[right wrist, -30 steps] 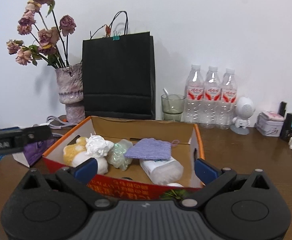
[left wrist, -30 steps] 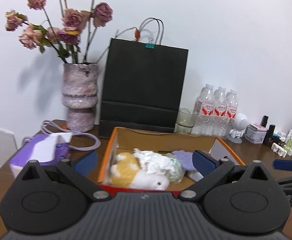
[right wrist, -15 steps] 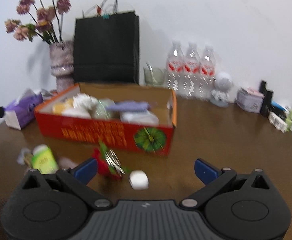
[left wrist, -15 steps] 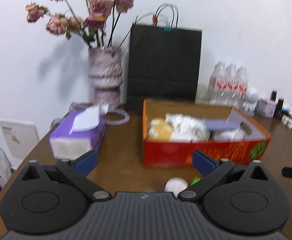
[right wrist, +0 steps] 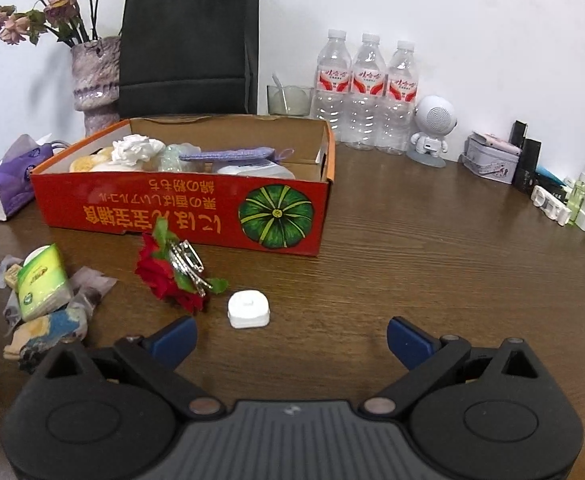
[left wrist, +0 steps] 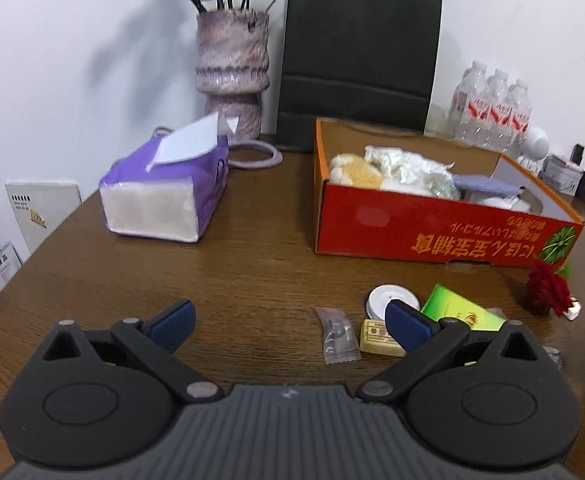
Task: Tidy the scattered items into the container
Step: 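Grasp the white square item with the right tool while the left grasps the small clear bag, then carry the white item and clear bag into the box and open both tools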
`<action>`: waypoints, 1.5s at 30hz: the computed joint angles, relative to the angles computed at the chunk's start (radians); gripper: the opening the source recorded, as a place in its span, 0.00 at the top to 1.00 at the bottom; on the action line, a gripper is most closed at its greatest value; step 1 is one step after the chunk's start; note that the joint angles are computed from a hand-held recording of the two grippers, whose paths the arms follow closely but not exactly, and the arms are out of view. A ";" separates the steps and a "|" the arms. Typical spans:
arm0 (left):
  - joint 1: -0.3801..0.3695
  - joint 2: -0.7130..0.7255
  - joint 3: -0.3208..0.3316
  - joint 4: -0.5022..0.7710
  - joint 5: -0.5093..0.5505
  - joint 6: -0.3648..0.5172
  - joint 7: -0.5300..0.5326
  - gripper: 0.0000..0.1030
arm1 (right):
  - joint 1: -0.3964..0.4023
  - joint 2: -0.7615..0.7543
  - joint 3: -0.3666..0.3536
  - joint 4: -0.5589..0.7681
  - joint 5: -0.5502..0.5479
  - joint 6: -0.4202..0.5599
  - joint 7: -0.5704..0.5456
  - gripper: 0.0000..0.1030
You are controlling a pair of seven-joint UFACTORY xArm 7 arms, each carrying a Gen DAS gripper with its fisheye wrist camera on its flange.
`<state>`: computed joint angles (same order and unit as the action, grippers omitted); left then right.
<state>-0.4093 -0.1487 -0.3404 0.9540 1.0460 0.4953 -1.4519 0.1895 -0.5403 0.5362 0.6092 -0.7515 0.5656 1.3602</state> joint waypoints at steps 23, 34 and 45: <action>-0.012 0.031 0.038 -0.015 0.170 -0.123 -0.143 0.84 | -0.087 0.035 0.017 -0.019 -0.151 -0.204 0.129 0.76; -0.003 -0.004 0.000 -0.013 0.259 -0.130 -0.202 0.83 | -0.156 -0.046 0.095 -0.030 -0.139 -0.196 0.148 0.76; -0.038 0.109 0.015 0.235 0.442 -0.149 -0.243 0.83 | -0.315 -0.070 0.149 0.085 -0.136 -0.301 0.075 0.76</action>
